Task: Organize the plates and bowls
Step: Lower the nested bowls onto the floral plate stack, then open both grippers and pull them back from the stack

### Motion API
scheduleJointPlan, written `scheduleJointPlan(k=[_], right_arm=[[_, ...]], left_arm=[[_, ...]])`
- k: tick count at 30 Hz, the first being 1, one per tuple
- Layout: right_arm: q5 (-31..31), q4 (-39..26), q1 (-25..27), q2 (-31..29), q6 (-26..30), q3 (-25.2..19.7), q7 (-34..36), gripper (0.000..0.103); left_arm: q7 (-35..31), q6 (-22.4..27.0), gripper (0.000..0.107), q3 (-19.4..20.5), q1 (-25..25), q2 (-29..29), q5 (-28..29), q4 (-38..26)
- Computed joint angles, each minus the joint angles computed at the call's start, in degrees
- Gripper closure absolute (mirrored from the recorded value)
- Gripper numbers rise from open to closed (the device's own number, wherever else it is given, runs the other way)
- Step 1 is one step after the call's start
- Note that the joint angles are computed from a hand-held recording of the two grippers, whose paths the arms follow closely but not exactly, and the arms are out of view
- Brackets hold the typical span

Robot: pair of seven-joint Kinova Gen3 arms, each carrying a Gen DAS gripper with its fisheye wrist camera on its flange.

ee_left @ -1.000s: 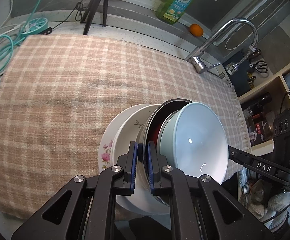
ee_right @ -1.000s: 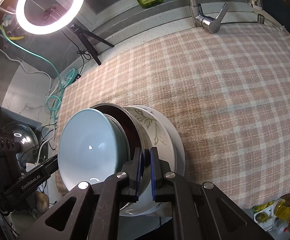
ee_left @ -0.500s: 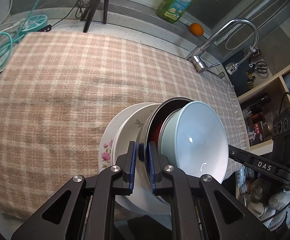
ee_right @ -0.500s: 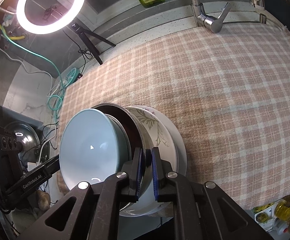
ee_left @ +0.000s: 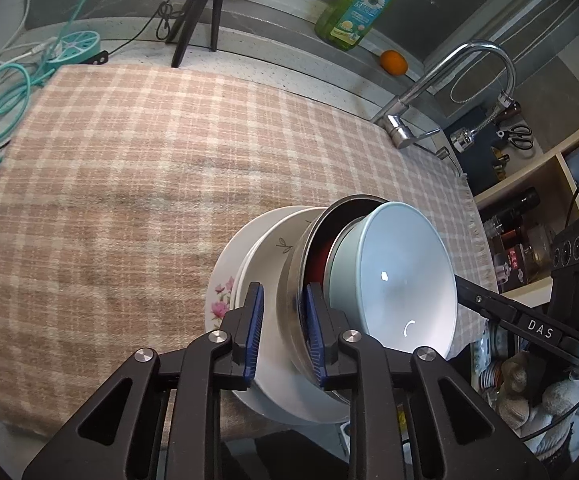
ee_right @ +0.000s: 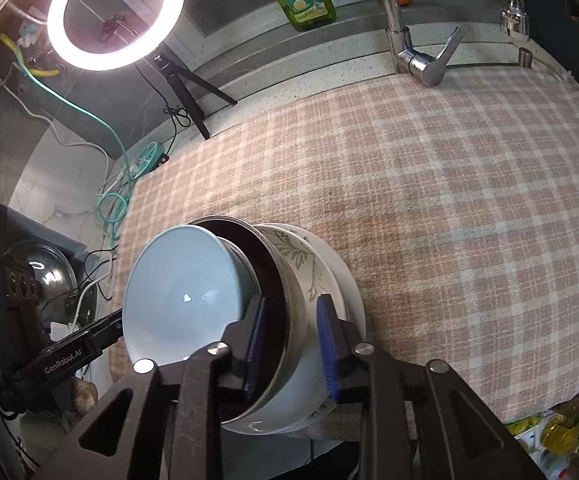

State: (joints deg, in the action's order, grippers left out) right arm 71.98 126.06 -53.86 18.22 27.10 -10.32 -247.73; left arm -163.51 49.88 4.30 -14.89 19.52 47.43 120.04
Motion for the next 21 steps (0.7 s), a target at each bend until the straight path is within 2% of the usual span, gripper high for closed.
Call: scheduleJointPlan(k=[4,16,21], right_arm=[[-0.2,0.2,-0.6,-0.1,1.4,-0.2,-0.9,0.071],[-0.4,0.5,-2.6,0.0,5.4,-1.7,-4.2,0.067],[-2.6,-0.6,-3.0,0.2,7.4,-2.4,-2.1,0.067]], left_arm=[[-0.7,0.2,0.086,-0.2,-0.4,-0.3,0.2,0.2],[-4.0,-0.7,0.081,-0.8,-0.7,-2.2,1.0,1.4],[-5.6,-1.0,0.079,-1.3,-1.0,-3.1,1.6,1.9]])
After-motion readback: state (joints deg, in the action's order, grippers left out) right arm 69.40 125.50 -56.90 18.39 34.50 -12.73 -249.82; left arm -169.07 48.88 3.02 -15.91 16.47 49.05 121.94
